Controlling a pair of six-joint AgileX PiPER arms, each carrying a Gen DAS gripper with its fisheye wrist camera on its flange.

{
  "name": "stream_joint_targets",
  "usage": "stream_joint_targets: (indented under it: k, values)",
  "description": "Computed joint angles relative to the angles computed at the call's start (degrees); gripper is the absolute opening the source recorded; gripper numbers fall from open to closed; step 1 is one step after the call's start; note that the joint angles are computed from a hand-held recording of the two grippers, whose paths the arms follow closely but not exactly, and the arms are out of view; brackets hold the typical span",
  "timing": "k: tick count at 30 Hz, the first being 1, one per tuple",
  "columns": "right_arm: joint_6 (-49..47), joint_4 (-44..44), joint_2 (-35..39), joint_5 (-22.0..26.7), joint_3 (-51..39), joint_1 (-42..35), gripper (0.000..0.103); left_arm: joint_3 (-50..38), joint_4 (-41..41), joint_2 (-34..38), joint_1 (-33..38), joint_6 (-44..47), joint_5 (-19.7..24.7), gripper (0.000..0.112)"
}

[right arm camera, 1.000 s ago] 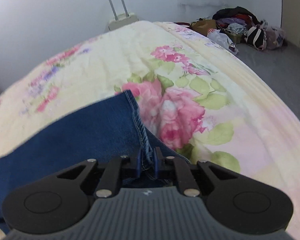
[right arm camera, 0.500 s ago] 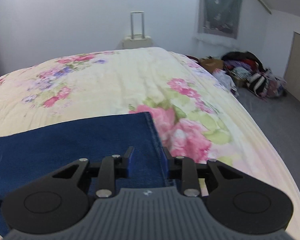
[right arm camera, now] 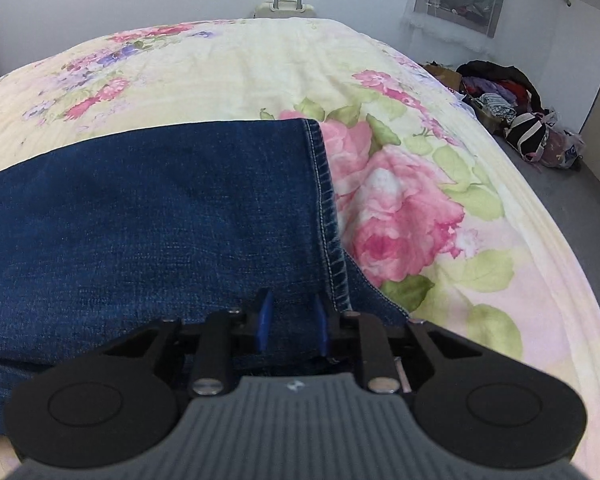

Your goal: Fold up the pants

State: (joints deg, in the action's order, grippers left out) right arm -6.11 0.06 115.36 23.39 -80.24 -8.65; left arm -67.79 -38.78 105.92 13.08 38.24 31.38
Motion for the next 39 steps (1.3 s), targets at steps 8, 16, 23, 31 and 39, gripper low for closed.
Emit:
stream_joint_targets:
  k: [8,16,23,31,39]
  values:
    - [-7.6,7.4,-4.9,1.4,-1.8,-1.0,0.017,-21.2,1.1,10.3,-2.4,-2.3,-0.2,0.007]
    - [-3.1,10.7,9.7,8.5,-23.9,-1.7,0.017,-40.9,8.1,26.4,-6.3,-11.7,1.7,0.008]
    - [-0.1,12.2,21.0,12.7,-32.1,-4.3,0.023,-48.3,15.6,33.2,-6.9,-20.2,4.2,0.006]
    - [-6.6,24.8,11.1,10.9,-20.8,-9.9,0.035,-33.5,11.1,20.7,-10.1,-15.0,-3.2,0.008]
    - [-25.0,59.4,-0.7,21.2,1.8,-23.2,0.070,-22.9,5.3,13.3,-17.2,-7.4,-5.5,0.008]
